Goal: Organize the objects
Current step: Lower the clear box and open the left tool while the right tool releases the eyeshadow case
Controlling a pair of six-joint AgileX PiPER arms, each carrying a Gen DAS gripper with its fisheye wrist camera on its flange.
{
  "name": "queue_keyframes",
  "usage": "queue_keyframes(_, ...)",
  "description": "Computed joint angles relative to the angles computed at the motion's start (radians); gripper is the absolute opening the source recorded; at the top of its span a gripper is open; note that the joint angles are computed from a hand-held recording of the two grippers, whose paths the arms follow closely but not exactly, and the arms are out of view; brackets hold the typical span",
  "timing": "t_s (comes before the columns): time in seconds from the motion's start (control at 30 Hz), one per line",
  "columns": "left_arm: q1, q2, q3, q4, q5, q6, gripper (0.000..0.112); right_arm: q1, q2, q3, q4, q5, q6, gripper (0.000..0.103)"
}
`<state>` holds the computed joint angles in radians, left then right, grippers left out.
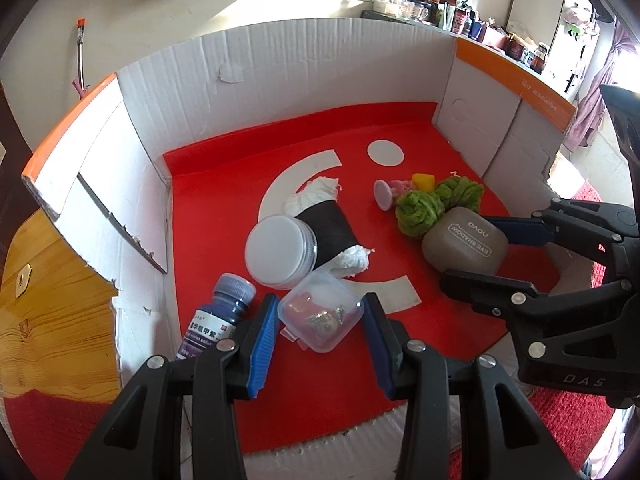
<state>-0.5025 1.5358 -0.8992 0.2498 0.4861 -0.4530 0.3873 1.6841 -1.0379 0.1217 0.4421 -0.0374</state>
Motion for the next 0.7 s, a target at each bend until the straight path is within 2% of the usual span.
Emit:
queue_keyframes(0.3, 0.001, 0.006, 0.000, 0.015, -0.012, -0.018, 0.044, 0.004, 0.003, 0.006, -0.047, -0.021, 0.032, 0.050)
queue_keyframes(0.7, 0.005, 0.002, 0.003, 0.016, -0.015, -0.015, 0.045, -0.001, -0.006, 0.018, -0.030, -0.027, 0.009, 0.051)
